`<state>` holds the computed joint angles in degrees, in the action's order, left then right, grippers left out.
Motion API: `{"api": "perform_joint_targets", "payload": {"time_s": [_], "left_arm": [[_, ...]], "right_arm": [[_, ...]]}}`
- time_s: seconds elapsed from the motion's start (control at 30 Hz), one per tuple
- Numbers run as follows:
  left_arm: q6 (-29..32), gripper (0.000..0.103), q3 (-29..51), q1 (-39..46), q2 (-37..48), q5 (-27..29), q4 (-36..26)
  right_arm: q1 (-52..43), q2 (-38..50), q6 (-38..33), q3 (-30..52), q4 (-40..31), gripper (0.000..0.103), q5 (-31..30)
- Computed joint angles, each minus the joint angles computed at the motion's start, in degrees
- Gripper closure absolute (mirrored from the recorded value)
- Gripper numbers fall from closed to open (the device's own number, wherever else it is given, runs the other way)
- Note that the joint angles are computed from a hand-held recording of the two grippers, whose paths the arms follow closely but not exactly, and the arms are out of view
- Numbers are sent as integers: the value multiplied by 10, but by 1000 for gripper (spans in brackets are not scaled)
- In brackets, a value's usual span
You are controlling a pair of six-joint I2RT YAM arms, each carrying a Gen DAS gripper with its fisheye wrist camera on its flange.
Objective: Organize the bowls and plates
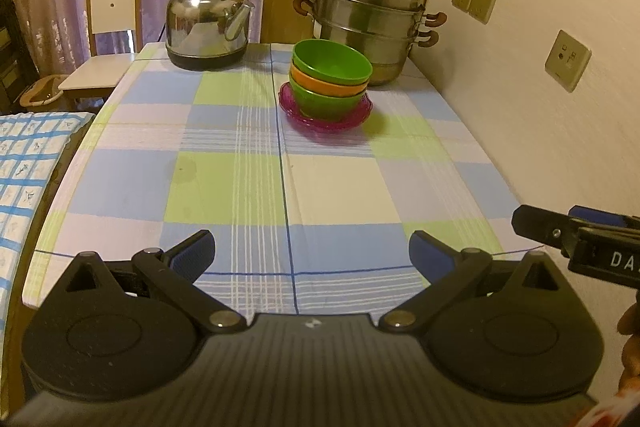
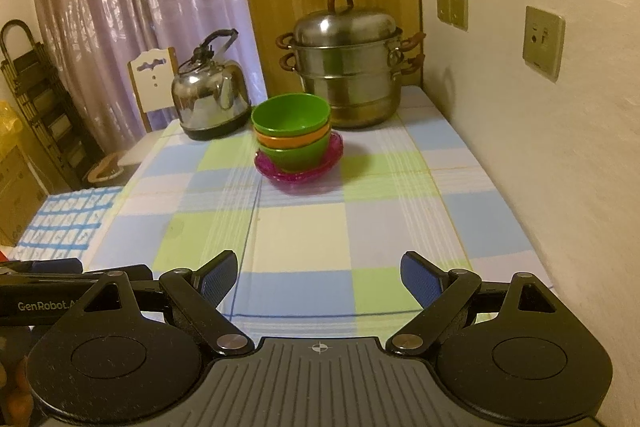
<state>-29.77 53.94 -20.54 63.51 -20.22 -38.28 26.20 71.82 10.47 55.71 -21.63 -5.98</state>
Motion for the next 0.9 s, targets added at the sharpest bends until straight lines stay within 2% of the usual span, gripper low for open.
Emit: {"api": "perform_joint_targets", "payload": {"time_s": [0.43,0.9], "left_arm": [[-26,0,-39,-38,-38,-29,-10],[-42,0,-44,-59,-43,-49,-22]], "right_arm": [[25,-40,-11,-43,-7,15,33],[34,-54,-5,-72,4,15,37]]}}
